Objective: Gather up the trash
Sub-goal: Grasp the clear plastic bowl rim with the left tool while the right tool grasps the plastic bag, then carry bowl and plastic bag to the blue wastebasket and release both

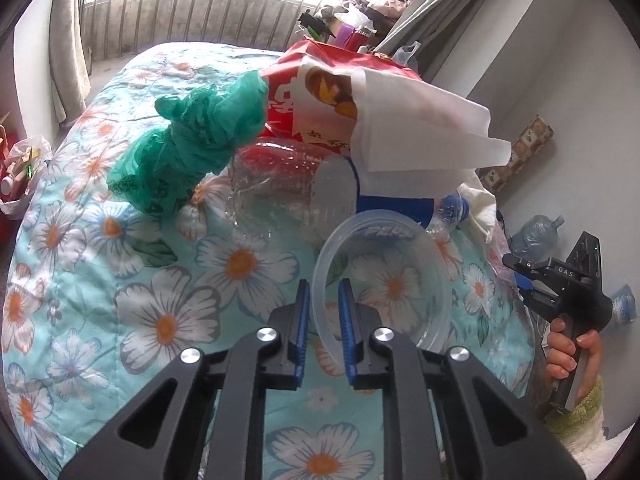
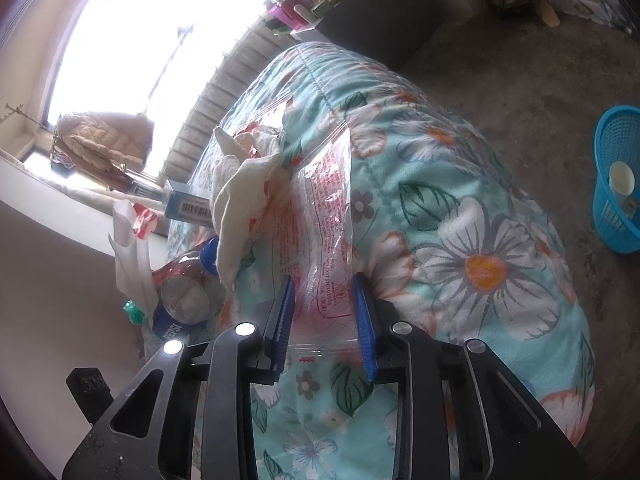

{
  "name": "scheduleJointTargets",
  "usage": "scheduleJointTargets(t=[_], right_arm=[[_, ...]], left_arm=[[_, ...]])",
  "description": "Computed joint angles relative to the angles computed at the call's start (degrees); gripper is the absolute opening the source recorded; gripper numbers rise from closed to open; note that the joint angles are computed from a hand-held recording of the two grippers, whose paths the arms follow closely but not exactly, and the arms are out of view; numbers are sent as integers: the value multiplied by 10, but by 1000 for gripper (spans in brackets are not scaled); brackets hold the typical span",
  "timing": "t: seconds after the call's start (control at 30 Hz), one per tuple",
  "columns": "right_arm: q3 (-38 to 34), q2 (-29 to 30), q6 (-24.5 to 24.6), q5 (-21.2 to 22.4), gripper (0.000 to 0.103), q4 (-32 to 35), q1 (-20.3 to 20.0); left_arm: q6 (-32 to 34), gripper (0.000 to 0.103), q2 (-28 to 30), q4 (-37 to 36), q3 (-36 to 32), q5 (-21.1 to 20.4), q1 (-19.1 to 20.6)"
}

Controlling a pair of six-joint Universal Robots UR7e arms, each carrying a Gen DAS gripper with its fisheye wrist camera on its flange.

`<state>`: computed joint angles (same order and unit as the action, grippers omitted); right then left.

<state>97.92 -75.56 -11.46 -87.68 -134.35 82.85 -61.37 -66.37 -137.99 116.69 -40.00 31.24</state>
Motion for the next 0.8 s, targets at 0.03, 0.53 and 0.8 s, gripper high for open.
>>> scheduleJointTargets(t=[0.03,0.53,0.8], right_arm=[[-2,2,0,-1,26,0,0],[6,-31,-2,28,1,27,-19],[17,-54,-2,20,0,11,-23]], left_arm=[[0,11,-1,-1,1,1,-1],[10,5,-4,9,3,14,-28],[20,5,0,-3,2,14,-43]])
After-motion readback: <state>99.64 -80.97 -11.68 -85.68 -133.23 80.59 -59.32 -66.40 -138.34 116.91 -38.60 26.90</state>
